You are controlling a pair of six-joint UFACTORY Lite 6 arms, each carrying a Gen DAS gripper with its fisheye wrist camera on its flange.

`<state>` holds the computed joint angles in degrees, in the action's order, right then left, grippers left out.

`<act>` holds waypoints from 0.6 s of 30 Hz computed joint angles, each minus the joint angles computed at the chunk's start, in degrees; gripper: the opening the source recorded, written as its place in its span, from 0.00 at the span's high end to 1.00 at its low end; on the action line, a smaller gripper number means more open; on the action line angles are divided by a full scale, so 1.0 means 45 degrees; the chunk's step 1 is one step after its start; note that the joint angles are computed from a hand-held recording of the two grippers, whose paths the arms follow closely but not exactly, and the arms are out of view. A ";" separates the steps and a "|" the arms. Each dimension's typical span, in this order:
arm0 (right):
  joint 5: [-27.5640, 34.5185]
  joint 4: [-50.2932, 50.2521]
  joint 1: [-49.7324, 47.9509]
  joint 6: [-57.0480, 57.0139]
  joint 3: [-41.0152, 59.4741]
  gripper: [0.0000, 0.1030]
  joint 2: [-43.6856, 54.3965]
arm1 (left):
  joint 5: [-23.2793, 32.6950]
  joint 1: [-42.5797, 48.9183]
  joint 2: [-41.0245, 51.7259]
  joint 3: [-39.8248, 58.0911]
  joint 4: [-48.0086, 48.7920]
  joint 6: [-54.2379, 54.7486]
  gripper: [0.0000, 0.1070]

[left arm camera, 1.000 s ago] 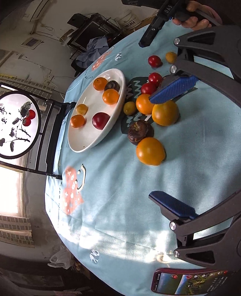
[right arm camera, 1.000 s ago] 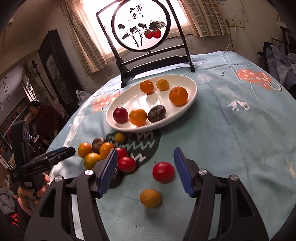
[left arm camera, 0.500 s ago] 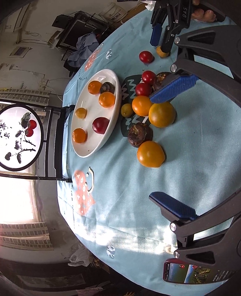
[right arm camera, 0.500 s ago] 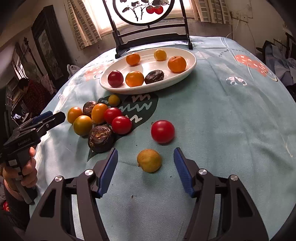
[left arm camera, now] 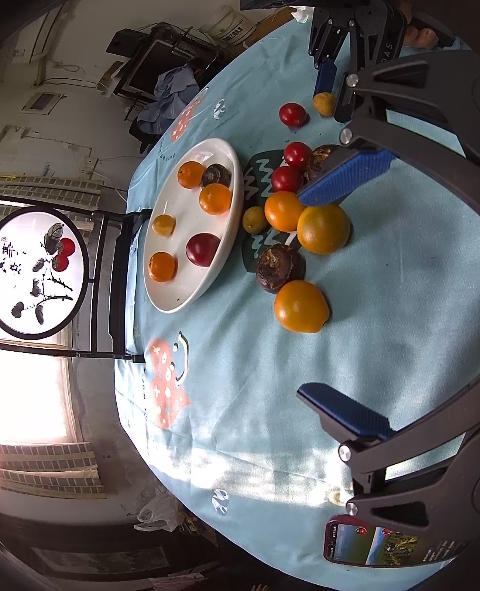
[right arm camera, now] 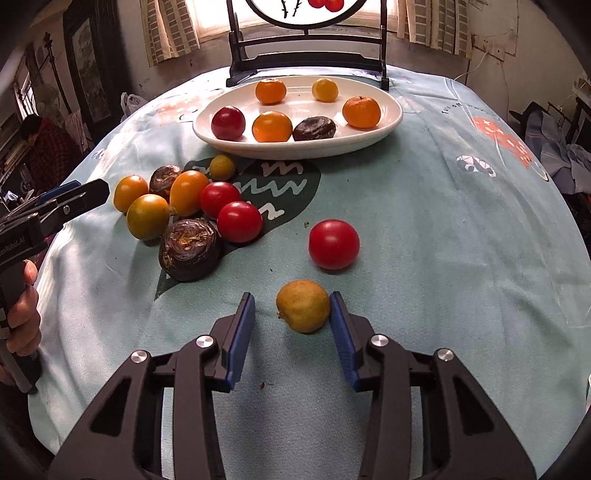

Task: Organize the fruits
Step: 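Grasp the small yellow fruit with the right tool while the left tool grasps a yellow tomato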

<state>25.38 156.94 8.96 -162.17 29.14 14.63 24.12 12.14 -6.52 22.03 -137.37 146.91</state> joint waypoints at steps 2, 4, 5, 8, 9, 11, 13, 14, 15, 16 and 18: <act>-0.0012 0.0090 -0.0028 -0.0035 0.0012 0.64 0.0020 | 0.0022 0.0006 0.0005 -0.0004 0.0012 0.0004 0.08; -0.0016 0.0322 -0.0043 -0.0175 -0.0028 0.68 -0.0005 | 0.0052 0.0002 0.0010 -0.0017 -0.0014 0.0048 0.08; -0.0037 0.0471 -0.0054 -0.0257 -0.0038 0.71 -0.0023 | 0.0069 -0.0007 0.0050 -0.0009 -0.0031 0.0089 0.08; 0.0136 -0.0400 -0.0411 0.0524 0.0000 0.72 0.0048 | 0.0070 -0.0123 0.0100 -0.0003 0.0112 0.0047 0.08; 0.0255 -0.0971 -0.0606 0.1040 0.0003 0.72 0.0055 | 0.0105 -0.0182 0.0107 -0.0015 0.0298 -0.0045 0.08; 0.0648 -0.2474 -0.1157 0.2346 0.0036 0.72 0.0137 | 0.0252 -0.0355 0.0081 -0.0066 0.0959 -0.0381 0.09; 0.0778 -0.3036 -0.1410 0.2922 0.0077 0.72 0.0198 | 0.0403 -0.0694 -0.0033 -0.0242 0.1205 -0.0197 0.11; 0.0808 -0.3203 -0.1479 0.3078 0.0095 0.72 0.0210 | 0.0404 -0.0934 -0.0080 -0.0336 0.0924 0.0234 0.18; 0.0810 -0.3213 -0.1467 0.3100 0.0088 0.72 0.0196 | 0.0345 -0.1161 -0.0049 -0.0331 0.0891 0.0415 0.24; 0.0775 -0.3187 -0.1442 0.3083 0.0101 0.72 0.0183 | 0.0347 -0.1262 0.0059 -0.0272 0.1170 0.0286 0.27; 0.0817 -0.3182 -0.1446 0.3062 0.0059 0.72 0.0165 | 0.0410 -0.1275 0.0293 -0.0115 0.1806 -0.0206 0.35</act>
